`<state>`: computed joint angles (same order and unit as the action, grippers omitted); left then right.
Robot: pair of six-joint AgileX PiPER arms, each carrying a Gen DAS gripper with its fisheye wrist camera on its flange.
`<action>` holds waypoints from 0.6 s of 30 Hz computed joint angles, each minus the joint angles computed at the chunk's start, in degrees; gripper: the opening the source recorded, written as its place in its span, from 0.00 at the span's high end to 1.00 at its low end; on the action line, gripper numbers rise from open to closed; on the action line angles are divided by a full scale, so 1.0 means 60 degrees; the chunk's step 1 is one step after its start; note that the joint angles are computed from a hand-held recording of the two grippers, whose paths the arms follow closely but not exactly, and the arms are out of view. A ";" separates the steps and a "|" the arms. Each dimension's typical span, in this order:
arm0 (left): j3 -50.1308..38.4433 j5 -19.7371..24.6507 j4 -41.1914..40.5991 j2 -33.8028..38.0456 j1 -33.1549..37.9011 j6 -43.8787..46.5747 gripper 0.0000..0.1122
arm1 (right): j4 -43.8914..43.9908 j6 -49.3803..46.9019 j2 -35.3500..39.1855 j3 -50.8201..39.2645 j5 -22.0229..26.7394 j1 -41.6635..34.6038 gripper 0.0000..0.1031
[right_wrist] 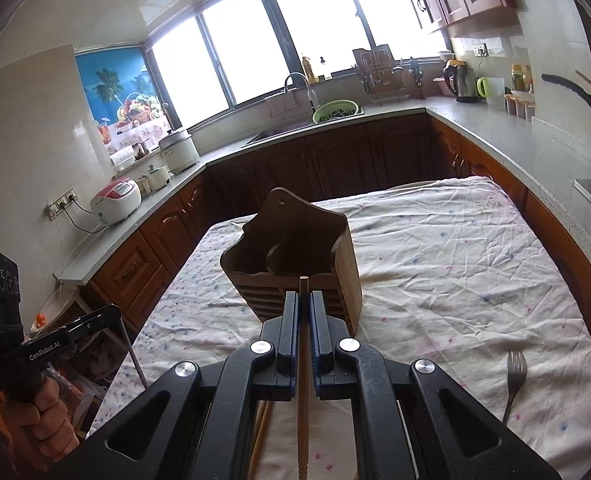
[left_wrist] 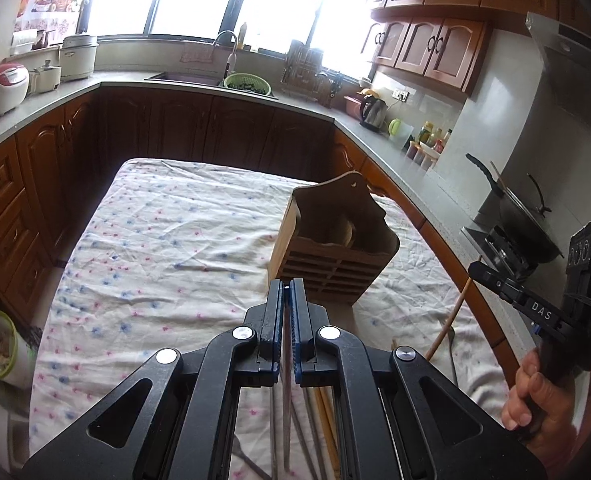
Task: Organize utensils
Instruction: 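Lift both chopsticks and lower them into the wooden utensil holder with both tools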
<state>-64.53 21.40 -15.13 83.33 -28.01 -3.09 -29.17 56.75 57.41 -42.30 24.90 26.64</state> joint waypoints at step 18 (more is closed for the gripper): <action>-0.0568 -0.0281 0.0592 -0.0406 0.0073 -0.0593 0.98 | -0.1328 0.0917 -0.0219 -0.0772 0.0114 0.0037 0.95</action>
<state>-67.94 19.71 -11.58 80.89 -27.57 -6.64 -37.13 62.25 56.09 -46.93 25.58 26.86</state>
